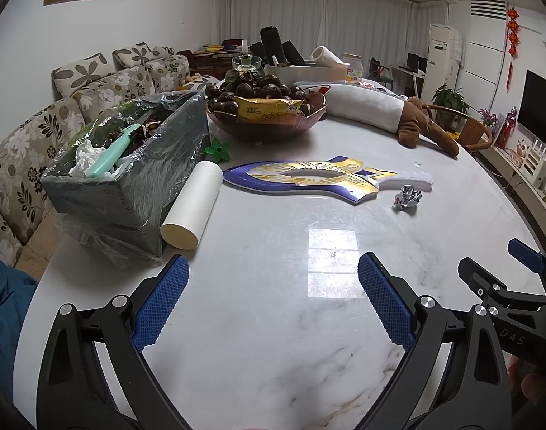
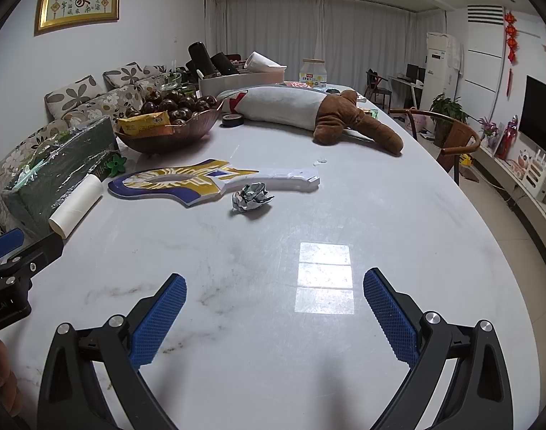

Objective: Collect trash

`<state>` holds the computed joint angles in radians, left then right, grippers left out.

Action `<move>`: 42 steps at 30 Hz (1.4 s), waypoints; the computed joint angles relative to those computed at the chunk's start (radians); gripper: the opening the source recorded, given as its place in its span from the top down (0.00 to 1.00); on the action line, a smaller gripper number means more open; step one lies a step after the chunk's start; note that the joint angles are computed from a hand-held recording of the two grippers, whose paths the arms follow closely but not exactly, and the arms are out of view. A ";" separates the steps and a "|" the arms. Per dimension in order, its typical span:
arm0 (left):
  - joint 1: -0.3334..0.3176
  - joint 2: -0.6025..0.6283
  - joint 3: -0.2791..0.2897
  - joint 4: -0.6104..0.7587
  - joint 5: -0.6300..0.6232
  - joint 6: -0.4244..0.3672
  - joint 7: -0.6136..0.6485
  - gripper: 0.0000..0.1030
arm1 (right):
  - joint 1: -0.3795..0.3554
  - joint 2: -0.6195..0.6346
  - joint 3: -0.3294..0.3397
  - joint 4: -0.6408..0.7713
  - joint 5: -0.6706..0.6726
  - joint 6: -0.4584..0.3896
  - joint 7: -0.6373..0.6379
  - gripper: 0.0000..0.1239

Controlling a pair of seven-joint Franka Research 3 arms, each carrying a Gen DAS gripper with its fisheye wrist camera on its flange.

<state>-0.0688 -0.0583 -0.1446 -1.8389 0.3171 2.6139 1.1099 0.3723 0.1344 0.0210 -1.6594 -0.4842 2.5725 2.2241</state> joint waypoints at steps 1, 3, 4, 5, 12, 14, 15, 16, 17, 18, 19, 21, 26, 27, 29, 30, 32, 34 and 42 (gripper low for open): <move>0.000 0.000 0.000 0.000 0.000 0.000 0.000 0.10 | 0.000 0.000 0.000 0.000 0.002 0.000 -0.002 0.21; 0.000 0.001 0.000 0.000 -0.005 0.000 0.005 0.10 | 0.000 -0.001 0.001 -0.001 0.003 -0.001 -0.002 0.21; 0.000 0.001 0.000 0.000 -0.005 0.000 0.006 0.10 | 0.001 -0.001 0.000 -0.001 0.000 -0.001 0.000 0.21; 0.000 0.001 0.000 0.000 -0.004 0.001 0.003 0.10 | 0.001 -0.001 0.000 0.000 -0.002 -0.003 0.000 0.21; 0.000 0.000 0.000 -0.007 -0.002 0.014 0.011 0.08 | -0.001 0.000 0.002 0.002 0.014 -0.005 -0.011 0.21; -0.001 -0.001 0.002 -0.010 -0.023 0.020 0.029 0.07 | 0.000 0.000 0.001 0.002 0.010 -0.006 -0.011 0.21; -0.002 0.000 0.002 -0.010 -0.031 0.020 0.036 0.07 | 0.001 0.000 0.001 0.002 0.006 -0.007 -0.009 0.21; -0.002 0.001 0.003 -0.009 -0.036 0.020 0.041 0.07 | 0.000 0.000 0.000 0.001 0.006 -0.005 -0.009 0.21; -0.002 0.001 0.003 -0.010 -0.042 0.021 0.046 0.07 | 0.000 0.000 0.001 0.001 0.007 -0.006 -0.009 0.21; -0.001 0.001 0.003 -0.010 -0.041 0.023 0.046 0.07 | 0.000 0.000 0.001 0.001 0.009 -0.006 -0.009 0.21; -0.001 0.001 0.002 -0.009 -0.034 0.021 0.041 0.07 | 0.000 0.000 0.001 0.001 0.009 -0.006 -0.009 0.21; -0.001 0.000 0.002 -0.012 -0.033 0.027 0.044 0.07 | 0.000 0.000 0.001 0.002 0.011 -0.006 -0.010 0.21; 0.000 0.002 0.002 -0.011 -0.034 0.025 0.047 0.07 | 0.001 0.001 0.000 0.002 0.005 -0.005 -0.007 0.21; 0.001 0.001 0.001 -0.012 -0.025 0.028 0.040 0.07 | 0.001 0.001 0.000 0.002 0.005 -0.005 -0.007 0.21; 0.002 -0.001 0.001 -0.013 -0.017 0.029 0.033 0.07 | 0.000 0.002 0.001 0.003 0.009 -0.007 -0.011 0.21; 0.002 -0.001 0.001 -0.013 -0.014 0.029 0.030 0.07 | 0.001 0.001 0.000 0.002 0.007 -0.007 -0.009 0.21; 0.002 -0.001 0.002 -0.012 -0.020 0.026 0.034 0.07 | 0.002 0.001 0.001 0.003 0.005 -0.009 -0.009 0.21; 0.002 0.000 0.002 -0.012 -0.020 0.024 0.035 0.07 | 0.002 0.001 0.000 0.003 0.003 -0.009 -0.009 0.21; 0.002 0.001 -0.003 -0.002 0.015 0.000 0.010 0.07 | 0.005 0.002 -0.001 0.002 -0.006 -0.010 -0.003 0.21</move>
